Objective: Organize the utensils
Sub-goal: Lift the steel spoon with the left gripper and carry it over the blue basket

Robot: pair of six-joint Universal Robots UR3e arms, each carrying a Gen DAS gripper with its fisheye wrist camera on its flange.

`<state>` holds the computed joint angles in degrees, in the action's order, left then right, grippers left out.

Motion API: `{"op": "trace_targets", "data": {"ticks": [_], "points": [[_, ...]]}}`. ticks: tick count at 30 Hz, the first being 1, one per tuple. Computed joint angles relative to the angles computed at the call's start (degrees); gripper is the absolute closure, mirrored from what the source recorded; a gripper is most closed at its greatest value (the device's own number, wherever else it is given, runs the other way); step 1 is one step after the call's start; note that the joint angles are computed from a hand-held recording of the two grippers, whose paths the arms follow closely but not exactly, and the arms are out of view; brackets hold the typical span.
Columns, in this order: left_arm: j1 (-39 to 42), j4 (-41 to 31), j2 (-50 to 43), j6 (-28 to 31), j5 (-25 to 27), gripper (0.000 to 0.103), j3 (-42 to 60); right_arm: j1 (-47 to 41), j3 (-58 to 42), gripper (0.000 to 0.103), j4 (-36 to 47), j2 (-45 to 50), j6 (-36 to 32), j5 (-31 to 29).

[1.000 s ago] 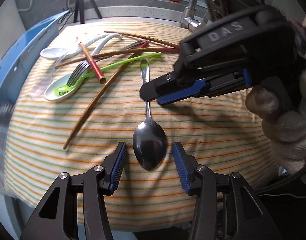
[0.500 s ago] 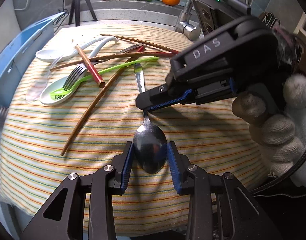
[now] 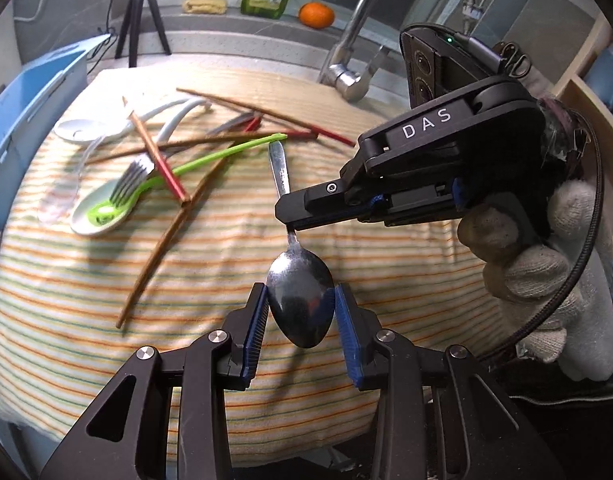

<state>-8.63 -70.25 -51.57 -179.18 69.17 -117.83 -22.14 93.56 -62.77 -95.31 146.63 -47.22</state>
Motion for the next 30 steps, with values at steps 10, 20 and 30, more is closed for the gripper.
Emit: {"op": "trace_targets", "data": {"ticks": [10,20,30], "points": [[19.01,-15.58,5.24,17.03,-11.34,0.071,6.22,4.72,-7.94,0.098,-1.14,0.09,7.46,5.07],[52.54,-52.46,8.76,54.09,-21.42,0.071,19.64,18.59,-19.46,0.1,-17.05,11.37,25.95,9.82],[62.78,-47.6,-4.79,64.21,-21.34,0.071,23.85,33.13,-47.16,0.1,-29.6,34.51,44.78,8.35]]}}
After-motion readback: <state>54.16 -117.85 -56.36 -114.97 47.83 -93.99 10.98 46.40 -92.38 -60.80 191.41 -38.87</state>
